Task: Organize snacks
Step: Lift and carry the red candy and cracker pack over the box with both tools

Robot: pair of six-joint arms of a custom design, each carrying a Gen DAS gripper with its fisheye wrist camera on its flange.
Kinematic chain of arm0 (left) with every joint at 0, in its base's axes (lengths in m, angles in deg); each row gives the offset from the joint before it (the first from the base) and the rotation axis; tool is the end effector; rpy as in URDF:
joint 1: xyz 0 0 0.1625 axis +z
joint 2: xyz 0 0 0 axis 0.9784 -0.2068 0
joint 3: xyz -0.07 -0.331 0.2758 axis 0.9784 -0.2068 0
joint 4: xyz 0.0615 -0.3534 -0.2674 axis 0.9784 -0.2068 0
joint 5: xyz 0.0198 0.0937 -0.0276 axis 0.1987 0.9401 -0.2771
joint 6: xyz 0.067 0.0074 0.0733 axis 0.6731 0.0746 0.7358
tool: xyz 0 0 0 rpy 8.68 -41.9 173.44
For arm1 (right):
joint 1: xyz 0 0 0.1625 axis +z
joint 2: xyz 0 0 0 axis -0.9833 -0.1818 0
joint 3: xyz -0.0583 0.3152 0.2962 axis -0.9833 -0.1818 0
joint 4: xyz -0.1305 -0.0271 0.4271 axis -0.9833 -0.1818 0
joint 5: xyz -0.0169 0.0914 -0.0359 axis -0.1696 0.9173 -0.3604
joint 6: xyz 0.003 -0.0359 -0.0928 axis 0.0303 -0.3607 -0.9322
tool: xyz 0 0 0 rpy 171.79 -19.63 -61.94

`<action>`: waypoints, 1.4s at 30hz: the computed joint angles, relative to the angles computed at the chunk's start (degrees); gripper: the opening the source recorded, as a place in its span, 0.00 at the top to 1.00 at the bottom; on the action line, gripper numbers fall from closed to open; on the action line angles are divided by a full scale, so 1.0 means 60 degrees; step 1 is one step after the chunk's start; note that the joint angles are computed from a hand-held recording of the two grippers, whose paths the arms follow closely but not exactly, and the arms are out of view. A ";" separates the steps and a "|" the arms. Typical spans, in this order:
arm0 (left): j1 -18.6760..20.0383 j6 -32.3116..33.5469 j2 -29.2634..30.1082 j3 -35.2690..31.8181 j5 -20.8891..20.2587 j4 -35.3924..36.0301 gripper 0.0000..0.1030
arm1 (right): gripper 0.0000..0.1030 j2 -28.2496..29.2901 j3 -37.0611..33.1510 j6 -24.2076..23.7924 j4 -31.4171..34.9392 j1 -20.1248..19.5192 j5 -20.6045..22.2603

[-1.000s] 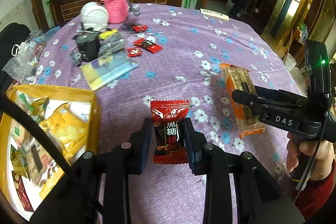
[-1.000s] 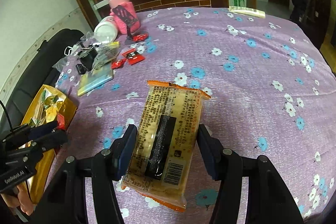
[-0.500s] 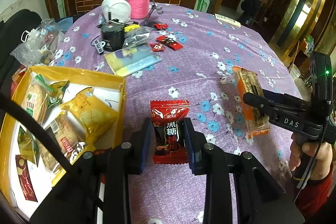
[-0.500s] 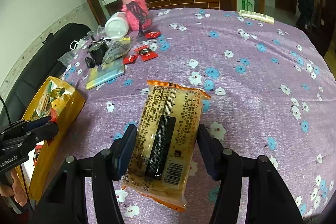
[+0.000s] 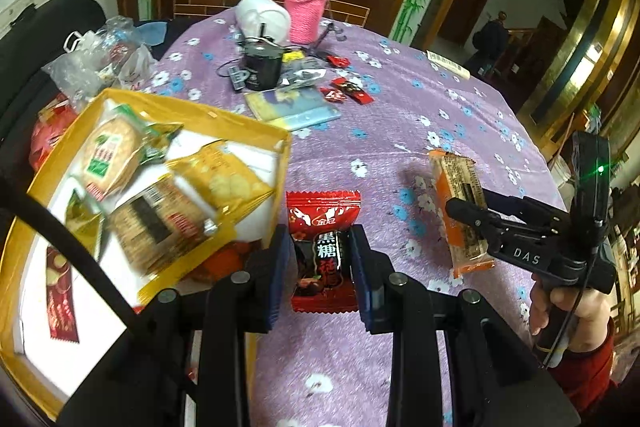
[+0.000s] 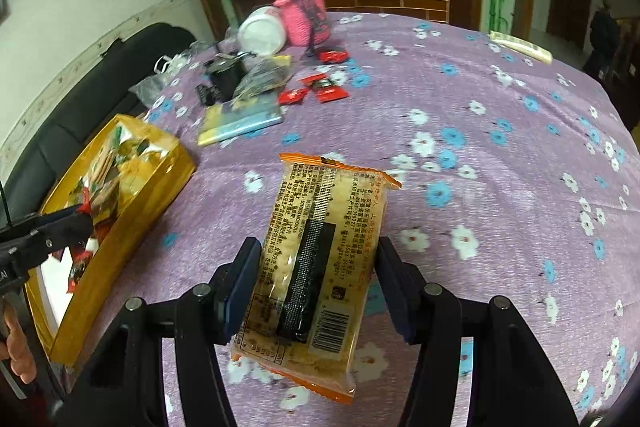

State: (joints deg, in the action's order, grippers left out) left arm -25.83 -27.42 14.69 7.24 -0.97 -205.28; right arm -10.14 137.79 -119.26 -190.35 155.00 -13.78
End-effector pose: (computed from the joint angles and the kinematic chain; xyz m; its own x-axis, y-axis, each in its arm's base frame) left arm -0.2897 -0.6939 -0.0687 -0.8519 0.1367 -0.5055 0.3984 0.7957 -0.4562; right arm -0.0768 -0.7472 0.2452 -0.7717 -0.2570 0.5817 -0.5245 0.7745 -0.3537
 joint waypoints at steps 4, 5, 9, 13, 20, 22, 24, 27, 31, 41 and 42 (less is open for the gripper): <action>-0.0001 -0.0280 -0.0307 0.0490 0.0119 -0.0233 0.69 | 0.44 0.0086 0.0170 -0.0206 -0.0266 0.0150 -0.0184; 0.0002 -0.0322 -0.0369 0.0593 0.0149 -0.0307 0.69 | 0.44 0.0088 0.0211 -0.0253 -0.0308 0.0173 -0.0194; 0.0015 -0.0502 -0.0643 0.0991 0.0276 -0.0516 0.69 | 0.44 0.0086 0.0361 -0.0372 -0.0385 0.0301 -0.0216; 0.0044 -0.0662 -0.0917 0.1364 0.0403 -0.0659 0.69 | 0.44 0.0086 0.0505 -0.0531 -0.0481 0.0440 -0.0240; 0.0060 -0.0899 -0.1340 0.1940 0.0738 -0.0735 0.69 | 0.44 0.0136 0.0664 -0.0784 -0.0570 0.0662 -0.0311; 0.0086 -0.0982 -0.1498 0.2127 0.0814 -0.0767 0.69 | 0.44 0.0164 0.0682 -0.0837 -0.0543 0.0725 -0.0326; 0.0095 -0.1048 -0.1610 0.2276 0.0924 -0.0802 0.69 | 0.44 0.0186 0.0717 -0.0871 -0.0530 0.0778 -0.0337; 0.0131 -0.1172 -0.1811 0.2530 0.1085 -0.0859 0.69 | 0.44 0.0198 0.0747 -0.0903 -0.0396 0.0849 -0.0307; 0.0198 -0.1419 -0.2101 0.2914 0.1303 -0.0969 0.69 | 0.44 0.0149 0.0788 -0.0838 0.0044 0.0942 -0.0155; 0.0474 -0.2124 -0.2689 0.3651 0.1269 -0.1156 0.69 | 0.44 0.0080 0.0776 -0.0546 0.1864 0.1249 0.0491; 0.0544 -0.2197 -0.2743 0.3696 0.1143 -0.1143 0.69 | 0.44 0.0075 0.0781 -0.0539 0.2056 0.1296 0.0571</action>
